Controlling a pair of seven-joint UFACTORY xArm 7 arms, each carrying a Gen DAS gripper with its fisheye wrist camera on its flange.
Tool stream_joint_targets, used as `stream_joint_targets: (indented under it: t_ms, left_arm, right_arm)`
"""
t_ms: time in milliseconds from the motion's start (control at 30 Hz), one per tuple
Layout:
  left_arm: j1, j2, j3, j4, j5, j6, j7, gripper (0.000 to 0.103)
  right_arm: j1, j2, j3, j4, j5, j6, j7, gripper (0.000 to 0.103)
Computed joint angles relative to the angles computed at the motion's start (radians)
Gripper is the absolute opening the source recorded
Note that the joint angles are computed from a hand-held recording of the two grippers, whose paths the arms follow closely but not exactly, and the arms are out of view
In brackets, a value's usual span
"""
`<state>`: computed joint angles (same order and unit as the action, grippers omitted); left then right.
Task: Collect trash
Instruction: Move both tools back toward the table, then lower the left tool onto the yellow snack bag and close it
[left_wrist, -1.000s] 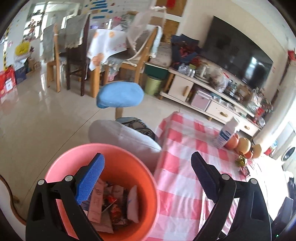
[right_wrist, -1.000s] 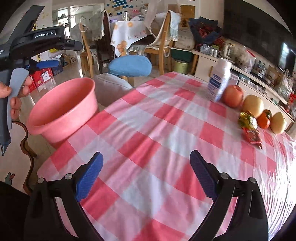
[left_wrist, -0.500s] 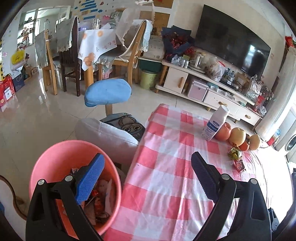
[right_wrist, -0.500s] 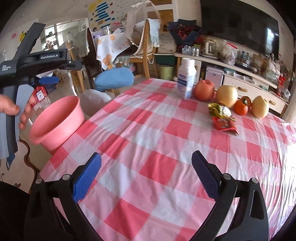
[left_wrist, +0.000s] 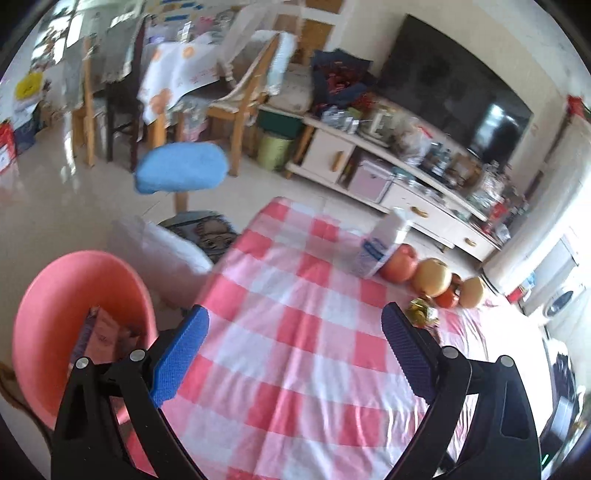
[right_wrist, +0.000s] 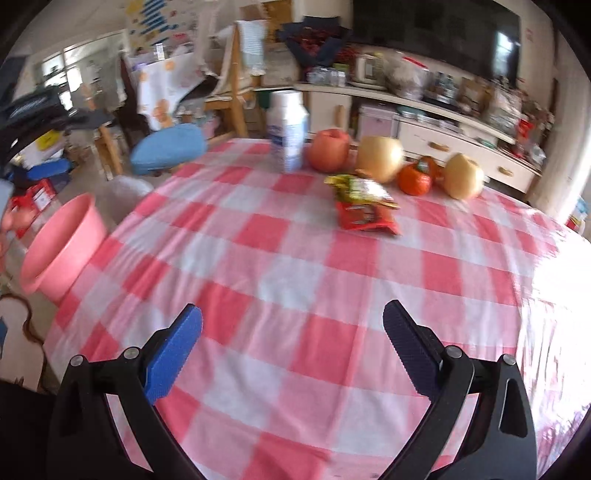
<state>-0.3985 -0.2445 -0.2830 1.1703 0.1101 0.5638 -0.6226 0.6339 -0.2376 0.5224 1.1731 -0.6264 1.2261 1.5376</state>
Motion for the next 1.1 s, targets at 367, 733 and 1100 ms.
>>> stream_joint_targets:
  t_ms: [367, 733, 1100]
  left_arm:
    - [-0.117, 0.136, -0.055, 0.081, 0.026, -0.146, 0.120, 0.094]
    - [-0.333, 0.528, 0.011, 0.552, 0.288, 0.159, 0.074, 0.094]
    - [-0.487, 0.956, 0.129, 1.103, 0.221, 0.394, 0.320, 0.094]
  right_arm:
    - [-0.079, -0.536, -0.068, -0.373, 0.043, -0.225, 0.128, 0.099]
    - [-0.161, -0.660, -0.136, -0.591, 0.161, -0.422, 0.002, 0.099]
    - [-0.284, -0.574, -0.133, -0.636, 0.303, -0.608, -0.129, 0.099]
